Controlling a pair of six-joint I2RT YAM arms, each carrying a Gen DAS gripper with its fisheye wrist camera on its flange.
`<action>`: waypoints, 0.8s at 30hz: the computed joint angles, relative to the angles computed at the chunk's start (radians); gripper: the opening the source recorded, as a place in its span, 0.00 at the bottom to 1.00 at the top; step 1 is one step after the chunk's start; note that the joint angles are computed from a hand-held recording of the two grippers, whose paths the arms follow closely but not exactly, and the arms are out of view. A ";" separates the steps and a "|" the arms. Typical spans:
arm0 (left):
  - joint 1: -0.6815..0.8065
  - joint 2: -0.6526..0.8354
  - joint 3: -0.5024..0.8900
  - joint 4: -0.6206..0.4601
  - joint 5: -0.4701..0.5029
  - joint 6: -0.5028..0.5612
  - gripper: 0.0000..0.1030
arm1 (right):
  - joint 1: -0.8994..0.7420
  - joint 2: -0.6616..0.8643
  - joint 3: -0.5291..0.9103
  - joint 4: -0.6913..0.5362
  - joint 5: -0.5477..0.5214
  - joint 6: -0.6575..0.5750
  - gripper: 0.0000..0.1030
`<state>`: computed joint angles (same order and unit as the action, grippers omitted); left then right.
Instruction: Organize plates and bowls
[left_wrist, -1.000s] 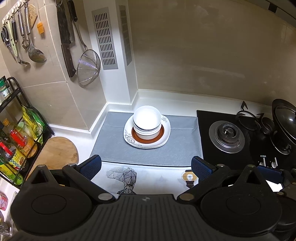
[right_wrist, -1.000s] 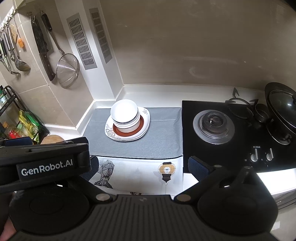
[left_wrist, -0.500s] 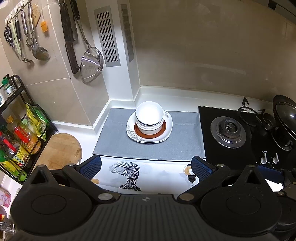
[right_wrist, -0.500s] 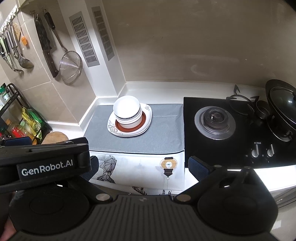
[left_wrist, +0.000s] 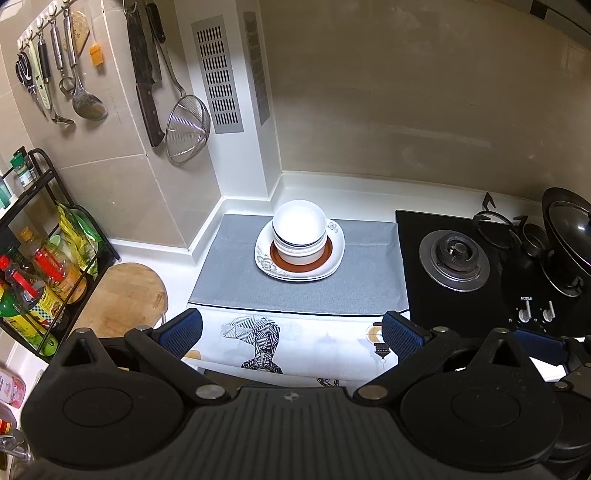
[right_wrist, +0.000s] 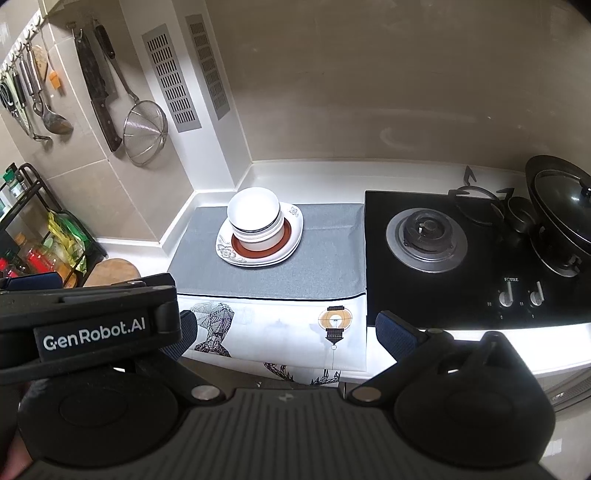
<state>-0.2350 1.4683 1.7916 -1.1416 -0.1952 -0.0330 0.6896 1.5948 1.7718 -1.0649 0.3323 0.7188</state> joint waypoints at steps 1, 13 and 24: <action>-0.002 -0.005 -0.001 -0.003 -0.001 0.001 1.00 | 0.003 -0.002 0.000 -0.001 0.004 0.000 1.00; 0.008 -0.029 -0.020 -0.001 0.012 0.013 1.00 | 0.030 -0.023 -0.025 0.001 0.028 0.020 1.00; 0.104 0.028 -0.013 0.041 0.121 0.084 1.00 | 0.040 0.091 0.079 -0.031 0.053 0.045 1.00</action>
